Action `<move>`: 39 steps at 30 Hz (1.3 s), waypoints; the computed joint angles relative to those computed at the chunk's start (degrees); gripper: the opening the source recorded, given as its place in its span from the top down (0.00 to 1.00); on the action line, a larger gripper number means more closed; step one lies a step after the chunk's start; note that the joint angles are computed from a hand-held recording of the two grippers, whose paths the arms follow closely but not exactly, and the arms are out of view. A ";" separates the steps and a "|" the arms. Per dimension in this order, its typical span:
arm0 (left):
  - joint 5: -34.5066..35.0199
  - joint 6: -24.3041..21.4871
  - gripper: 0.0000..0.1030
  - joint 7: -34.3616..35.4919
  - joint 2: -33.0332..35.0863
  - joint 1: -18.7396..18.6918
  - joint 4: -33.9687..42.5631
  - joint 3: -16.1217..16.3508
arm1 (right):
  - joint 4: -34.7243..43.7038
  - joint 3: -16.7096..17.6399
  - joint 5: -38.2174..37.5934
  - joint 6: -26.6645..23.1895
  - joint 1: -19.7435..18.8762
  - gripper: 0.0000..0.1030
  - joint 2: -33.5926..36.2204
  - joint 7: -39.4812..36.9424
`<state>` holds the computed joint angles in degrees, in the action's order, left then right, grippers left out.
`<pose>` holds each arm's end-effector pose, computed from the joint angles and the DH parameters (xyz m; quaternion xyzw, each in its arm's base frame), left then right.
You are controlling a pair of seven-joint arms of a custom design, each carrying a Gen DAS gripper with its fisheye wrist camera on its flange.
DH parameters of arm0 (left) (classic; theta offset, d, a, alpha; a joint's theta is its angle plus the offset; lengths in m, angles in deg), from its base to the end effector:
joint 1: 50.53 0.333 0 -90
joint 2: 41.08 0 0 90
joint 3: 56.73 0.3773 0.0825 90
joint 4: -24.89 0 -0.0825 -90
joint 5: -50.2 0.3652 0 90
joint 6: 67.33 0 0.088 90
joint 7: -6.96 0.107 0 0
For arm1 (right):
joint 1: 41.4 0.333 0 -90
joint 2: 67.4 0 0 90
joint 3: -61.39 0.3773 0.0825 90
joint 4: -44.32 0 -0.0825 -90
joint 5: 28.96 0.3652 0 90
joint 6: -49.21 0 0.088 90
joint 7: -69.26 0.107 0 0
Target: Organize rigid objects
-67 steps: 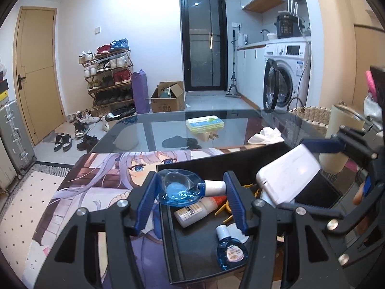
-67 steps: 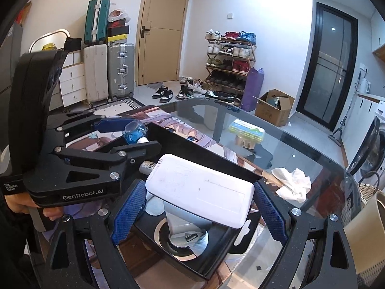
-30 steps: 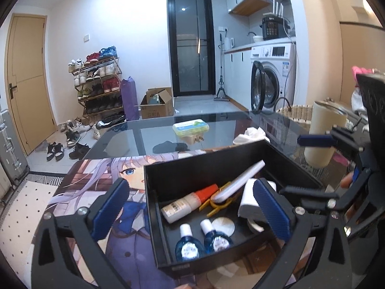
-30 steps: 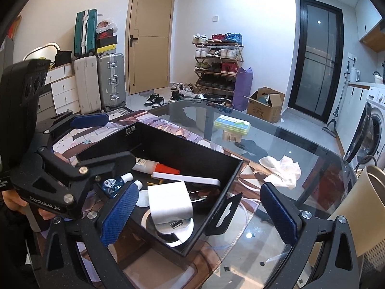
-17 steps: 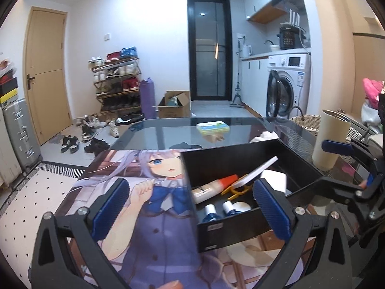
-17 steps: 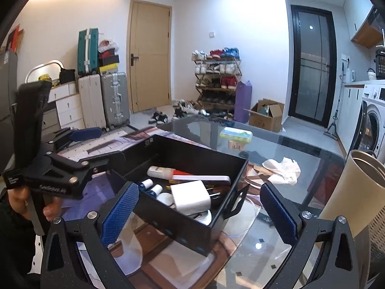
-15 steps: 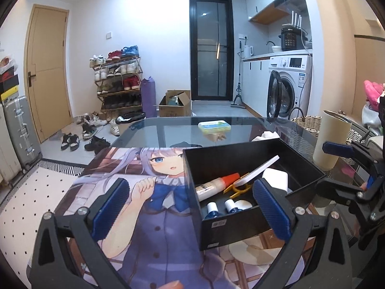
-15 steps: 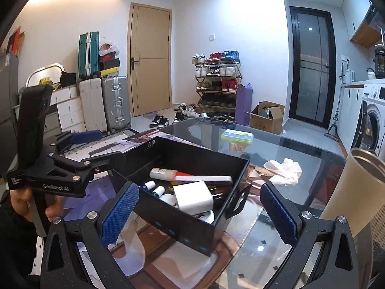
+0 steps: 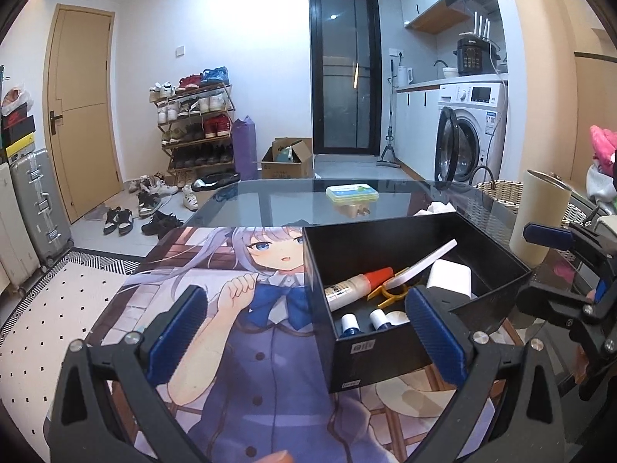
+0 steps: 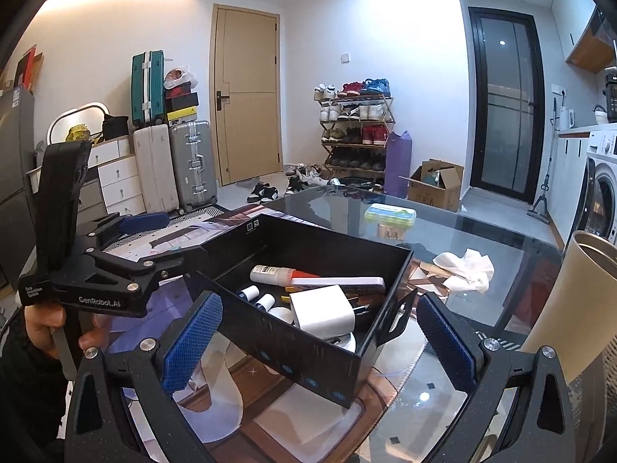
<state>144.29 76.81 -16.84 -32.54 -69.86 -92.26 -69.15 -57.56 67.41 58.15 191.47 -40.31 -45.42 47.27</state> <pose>0.5035 -0.3149 0.4689 -0.6440 0.5592 -0.3414 0.3949 0.6782 0.0710 0.4411 -0.8002 0.2829 -0.1753 0.4989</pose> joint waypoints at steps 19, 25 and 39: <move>1.34 0.92 0.00 -0.68 -0.19 0.07 -0.24 -0.15 | -0.21 0.05 0.03 0.22 0.05 0.01 -0.09 -0.05; 1.19 0.87 0.00 -0.62 -0.17 0.05 -0.20 -0.13 | -0.15 0.03 0.01 0.24 0.08 0.01 -0.02 0.05; 1.06 0.86 0.00 -0.36 -0.11 0.01 -0.15 -0.12 | -0.13 0.04 -0.07 0.26 0.07 0.01 -0.03 0.13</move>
